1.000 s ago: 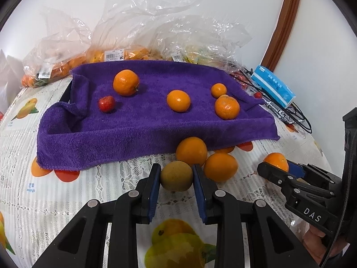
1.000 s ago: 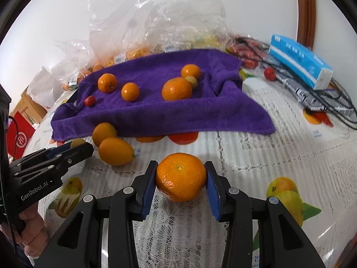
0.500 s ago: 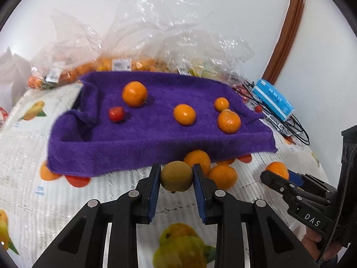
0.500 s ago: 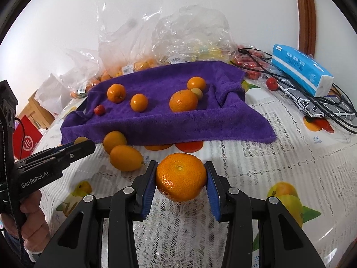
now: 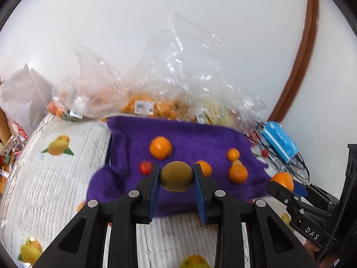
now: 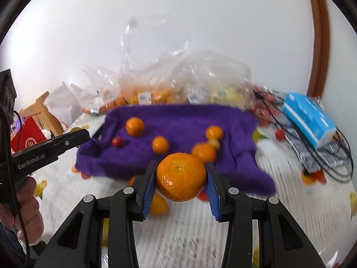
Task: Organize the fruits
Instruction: 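Lift both held fruits and carry them toward the purple towel, then lower both held fruits over the purple towel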
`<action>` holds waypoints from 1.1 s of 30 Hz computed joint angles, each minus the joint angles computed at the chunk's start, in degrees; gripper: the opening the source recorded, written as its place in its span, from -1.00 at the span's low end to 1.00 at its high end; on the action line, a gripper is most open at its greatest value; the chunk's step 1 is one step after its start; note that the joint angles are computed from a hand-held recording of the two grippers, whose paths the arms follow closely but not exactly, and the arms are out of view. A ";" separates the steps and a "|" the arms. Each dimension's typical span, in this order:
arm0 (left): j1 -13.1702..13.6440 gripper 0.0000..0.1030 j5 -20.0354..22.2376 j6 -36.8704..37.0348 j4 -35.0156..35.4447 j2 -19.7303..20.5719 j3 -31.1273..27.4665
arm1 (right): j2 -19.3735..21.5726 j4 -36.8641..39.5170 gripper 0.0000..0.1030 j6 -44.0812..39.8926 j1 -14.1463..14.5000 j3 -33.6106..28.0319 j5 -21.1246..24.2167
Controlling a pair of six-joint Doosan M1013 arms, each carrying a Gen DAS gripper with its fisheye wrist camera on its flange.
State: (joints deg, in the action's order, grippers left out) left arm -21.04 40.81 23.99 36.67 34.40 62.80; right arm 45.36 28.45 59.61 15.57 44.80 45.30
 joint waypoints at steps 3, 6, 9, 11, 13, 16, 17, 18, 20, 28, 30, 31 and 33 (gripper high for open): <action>0.82 -0.47 0.21 -1.08 -0.16 0.94 -1.82 | 1.79 -0.40 -0.19 0.95 0.33 -4.00 1.25; 1.34 -0.47 1.61 -0.51 0.06 2.39 -4.09 | 4.06 -0.52 -0.19 2.20 0.73 -8.84 2.50; 1.65 -0.47 2.56 0.02 0.29 3.50 -5.26 | 6.65 0.19 -0.19 2.94 0.93 -13.66 3.74; 1.87 -0.47 2.35 0.10 -0.02 3.79 -4.82 | 7.93 0.68 -0.19 3.36 0.93 -15.20 4.56; 2.12 -0.47 2.89 0.86 -1.59 4.27 -4.87 | 9.06 0.93 -0.19 4.03 0.85 -16.18 5.90; 2.60 -0.47 2.35 1.83 -4.25 4.46 -4.62 | 11.70 -2.71 -0.19 7.31 0.90 -20.24 9.87; 2.56 -0.47 2.51 1.53 -3.74 4.56 -4.63 | 11.82 -3.01 -0.19 7.25 0.88 -20.29 9.77; 2.50 -0.47 2.87 1.48 -3.33 4.68 -4.76 | 11.72 -3.73 -0.19 7.62 0.86 -19.91 8.92; 2.52 -0.47 2.65 1.42 -3.27 4.65 -4.57 | 11.48 -4.75 -0.19 8.82 0.76 -19.32 7.57; 2.92 -0.47 2.79 -0.07 -3.25 4.50 -4.14 | 11.12 -4.10 -0.19 10.11 0.25 -18.47 5.46; 3.11 -0.47 2.46 -0.45 -3.74 4.38 -3.90 | 11.75 -3.64 -0.19 10.76 0.09 -19.64 6.72; 3.15 -0.47 2.48 -0.61 -3.82 4.39 -3.89 | 11.89 -3.50 -0.19 10.89 0.07 -19.95 7.14; 3.26 -0.47 2.67 -0.48 -4.41 4.54 -4.03 | 11.79 -3.37 -0.19 10.79 0.15 -19.71 7.06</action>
State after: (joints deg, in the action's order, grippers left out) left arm -17.79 43.48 23.51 32.25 38.94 58.76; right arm 57.16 25.08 70.40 15.72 25.09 52.36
